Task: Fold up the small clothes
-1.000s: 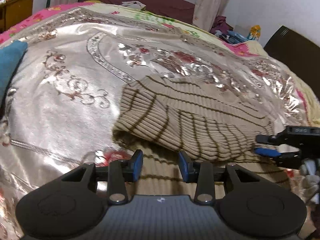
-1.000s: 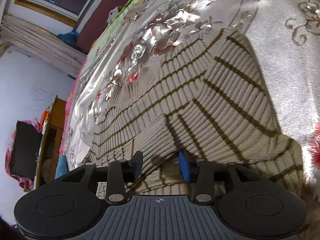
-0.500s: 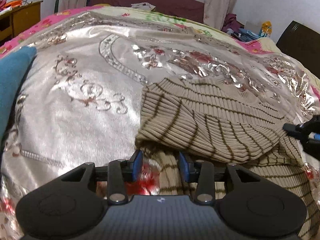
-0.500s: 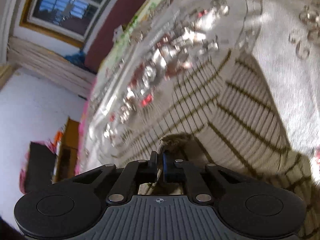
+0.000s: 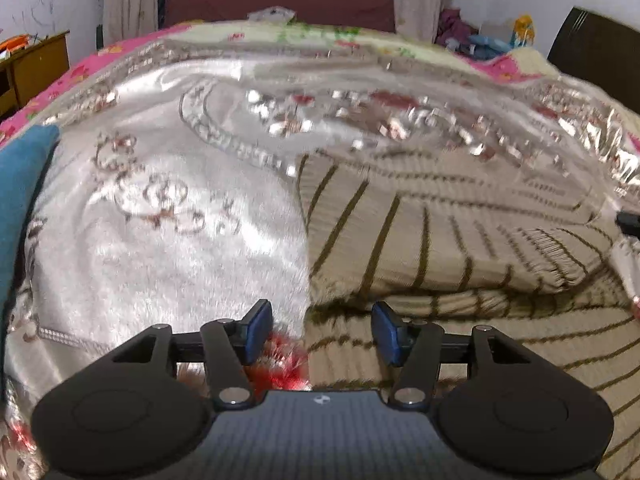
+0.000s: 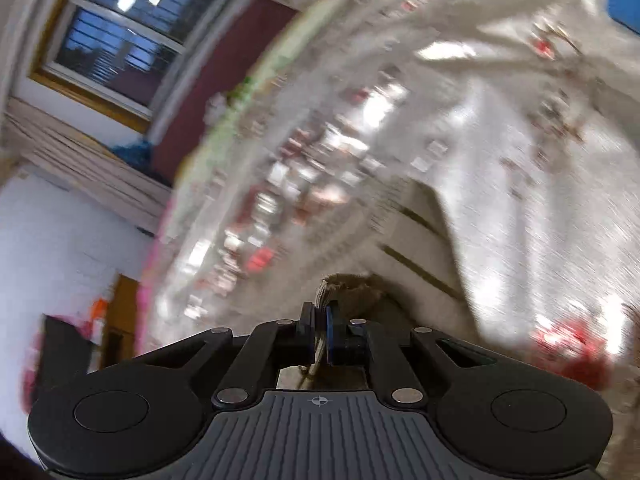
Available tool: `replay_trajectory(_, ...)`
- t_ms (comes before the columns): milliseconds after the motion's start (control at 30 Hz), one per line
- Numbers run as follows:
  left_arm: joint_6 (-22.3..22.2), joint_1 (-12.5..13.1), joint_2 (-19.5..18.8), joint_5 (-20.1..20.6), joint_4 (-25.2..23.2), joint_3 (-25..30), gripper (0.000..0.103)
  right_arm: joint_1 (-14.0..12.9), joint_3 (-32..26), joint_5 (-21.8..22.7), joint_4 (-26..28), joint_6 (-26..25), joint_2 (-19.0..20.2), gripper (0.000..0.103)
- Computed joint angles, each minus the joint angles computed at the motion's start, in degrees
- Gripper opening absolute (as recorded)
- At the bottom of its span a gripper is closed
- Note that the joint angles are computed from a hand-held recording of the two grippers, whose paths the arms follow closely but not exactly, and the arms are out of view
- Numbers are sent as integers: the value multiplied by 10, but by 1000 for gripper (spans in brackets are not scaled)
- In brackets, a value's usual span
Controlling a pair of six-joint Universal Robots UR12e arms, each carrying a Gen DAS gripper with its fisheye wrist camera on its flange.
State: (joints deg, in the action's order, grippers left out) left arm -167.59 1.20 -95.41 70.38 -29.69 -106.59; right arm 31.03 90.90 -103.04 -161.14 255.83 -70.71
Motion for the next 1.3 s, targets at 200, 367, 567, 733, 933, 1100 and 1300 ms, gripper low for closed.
replay_trajectory(200,-3,-6,0,28,9,0,59,-2,-1,2,29,11,6,11)
replay_trajectory(367,-8,-1,3,27,5,-1,59,0,-2,-12,54,-3,0,11)
replay_trajectory(567,-16,6,11,22,3,-5,59,19,-19,-60,90,-55,-5,11)
replay_trajectory(733,-32,6,12,6,30,-2,59,27,-50,-70,86,-137,12,11)
replay_trajectory(933,-19,-10,-14,-3,34,23,59,18,-71,-25,103,-158,33,13)
replay_trajectory(1100,-24,-17,-35,24,-6,40,62,9,-55,-1,113,-135,31,6)
replay_trajectory(1300,-33,-16,-28,31,1,35,63,5,-43,3,93,-109,24,11)
